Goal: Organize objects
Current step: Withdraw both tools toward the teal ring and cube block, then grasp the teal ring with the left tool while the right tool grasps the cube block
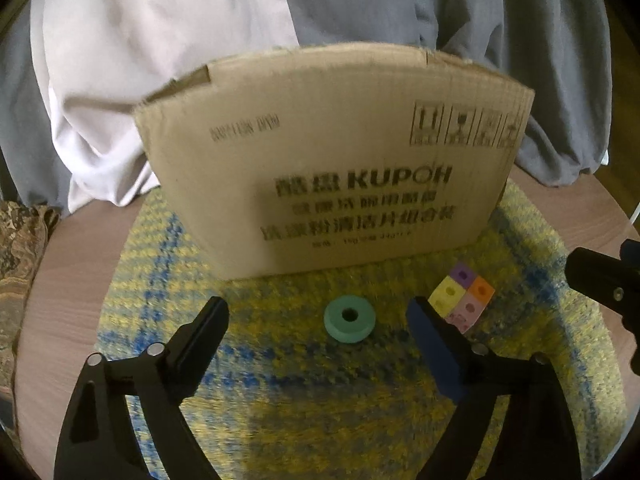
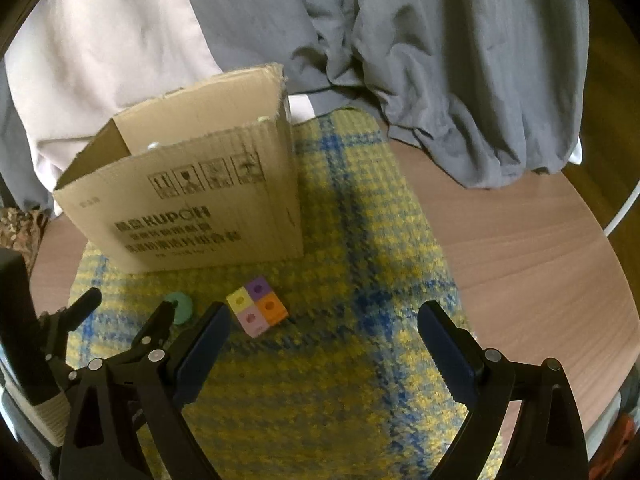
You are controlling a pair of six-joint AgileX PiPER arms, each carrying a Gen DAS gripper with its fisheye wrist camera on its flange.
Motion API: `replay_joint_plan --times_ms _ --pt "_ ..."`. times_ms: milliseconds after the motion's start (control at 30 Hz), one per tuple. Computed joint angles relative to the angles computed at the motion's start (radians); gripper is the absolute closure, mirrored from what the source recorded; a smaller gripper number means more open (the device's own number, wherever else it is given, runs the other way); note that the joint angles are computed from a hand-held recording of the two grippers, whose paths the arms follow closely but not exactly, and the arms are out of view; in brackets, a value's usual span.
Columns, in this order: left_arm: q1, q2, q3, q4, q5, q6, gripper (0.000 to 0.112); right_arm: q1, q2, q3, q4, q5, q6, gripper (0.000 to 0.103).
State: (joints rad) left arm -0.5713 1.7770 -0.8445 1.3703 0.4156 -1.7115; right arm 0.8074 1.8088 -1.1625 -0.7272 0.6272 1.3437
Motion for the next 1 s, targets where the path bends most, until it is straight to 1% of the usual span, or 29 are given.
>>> replay_joint_plan --times_ms 67,267,467,567,600,733,767,800,833,1000 --pt "0.004 0.025 -0.008 0.01 -0.013 -0.017 0.027 -0.008 0.003 0.009 0.005 -0.011 -0.003 0.009" --pt "0.009 0.081 -0.029 0.043 -0.024 -0.063 0.028 -0.025 0.012 0.016 0.024 -0.031 -0.019 0.009" --pt "0.019 0.132 -0.065 -0.013 -0.044 -0.008 0.046 -0.041 0.03 -0.003 0.062 -0.032 -0.067 0.009" --pt "0.018 0.147 -0.076 -0.023 -0.045 0.003 0.05 -0.046 0.034 -0.005 0.068 -0.034 -0.073 0.009" --pt "0.017 0.152 -0.08 -0.026 -0.045 0.007 0.054 -0.049 0.036 -0.007 0.073 -0.035 -0.078 0.008" --pt "0.008 0.16 -0.087 -0.023 -0.044 0.014 0.062 -0.059 0.043 -0.011 0.089 -0.039 -0.093 0.009" --pt "0.006 0.16 -0.087 -0.02 -0.045 0.017 0.066 -0.061 0.044 -0.011 0.092 -0.041 -0.096 0.009" --pt "0.005 0.158 -0.085 -0.016 -0.048 0.015 0.072 -0.063 0.048 -0.014 0.097 -0.043 -0.102 0.008" --pt "0.006 0.157 -0.083 -0.013 -0.055 0.016 0.076 -0.066 0.05 -0.017 0.101 -0.044 -0.107 0.008" --pt "-0.001 0.141 -0.053 0.035 -0.052 -0.028 0.077 -0.065 0.064 -0.033 0.103 -0.044 -0.124 0.008"
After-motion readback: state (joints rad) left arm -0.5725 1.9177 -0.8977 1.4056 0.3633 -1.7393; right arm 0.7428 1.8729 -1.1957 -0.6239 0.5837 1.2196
